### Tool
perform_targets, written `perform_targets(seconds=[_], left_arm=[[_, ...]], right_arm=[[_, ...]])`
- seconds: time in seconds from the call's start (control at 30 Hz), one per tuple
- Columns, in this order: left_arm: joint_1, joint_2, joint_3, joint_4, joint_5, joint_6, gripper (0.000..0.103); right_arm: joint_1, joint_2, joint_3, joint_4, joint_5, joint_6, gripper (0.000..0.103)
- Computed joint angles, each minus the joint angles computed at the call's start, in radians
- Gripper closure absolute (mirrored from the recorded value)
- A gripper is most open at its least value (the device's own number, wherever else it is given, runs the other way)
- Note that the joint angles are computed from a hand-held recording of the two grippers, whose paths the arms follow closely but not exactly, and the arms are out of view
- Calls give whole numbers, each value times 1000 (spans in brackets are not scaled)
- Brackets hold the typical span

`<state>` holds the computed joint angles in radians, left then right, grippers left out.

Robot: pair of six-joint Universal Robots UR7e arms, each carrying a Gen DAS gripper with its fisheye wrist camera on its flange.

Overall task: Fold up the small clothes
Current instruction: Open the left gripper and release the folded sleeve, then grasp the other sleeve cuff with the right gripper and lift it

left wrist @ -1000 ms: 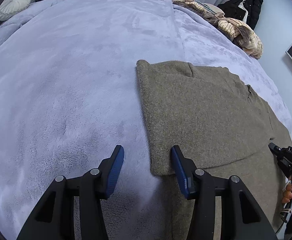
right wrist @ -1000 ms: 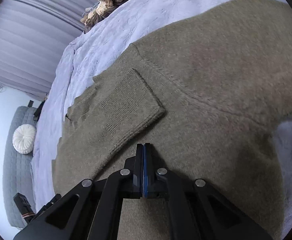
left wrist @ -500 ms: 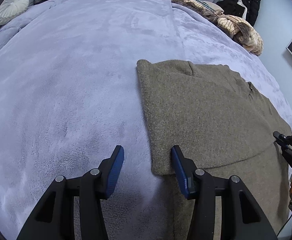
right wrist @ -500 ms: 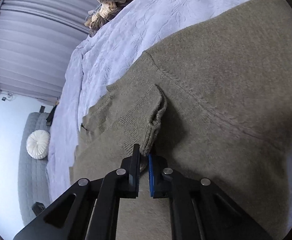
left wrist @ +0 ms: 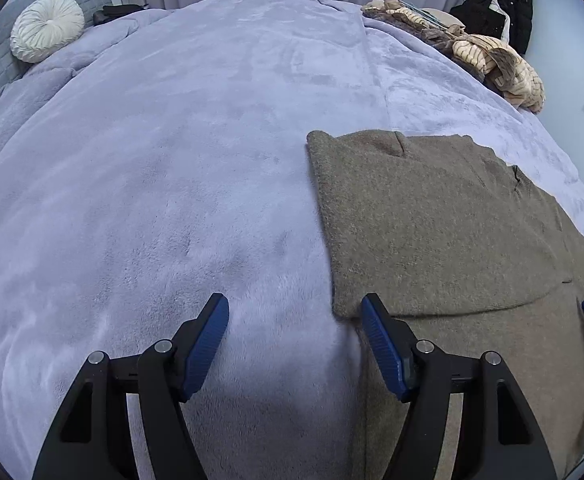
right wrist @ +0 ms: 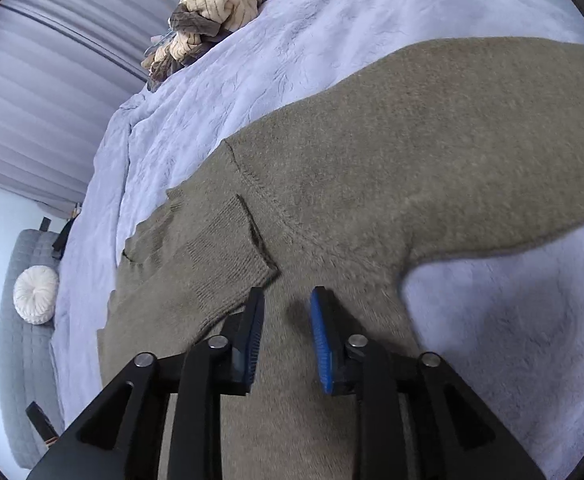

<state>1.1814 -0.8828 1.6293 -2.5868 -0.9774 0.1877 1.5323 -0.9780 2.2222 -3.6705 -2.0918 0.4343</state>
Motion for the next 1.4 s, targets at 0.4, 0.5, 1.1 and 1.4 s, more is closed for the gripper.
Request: perform_targets(seconds=[0.4, 0.5, 1.1, 1.4], left_arm=[[-83, -137, 243, -27, -32, -46, 33], [-101, -155, 295, -34, -36, -61, 33], [-232, -135, 399, -40, -64, -136, 33], [-290, -72, 380, -30, -91, -167, 33]], right_arm=[[60, 15, 133, -100, 35, -27, 52], [70, 21, 160, -130, 43, -39, 46], [-70, -90, 416, -462, 160, -53, 46], [-225, -245, 520, -566, 213, -51, 46]])
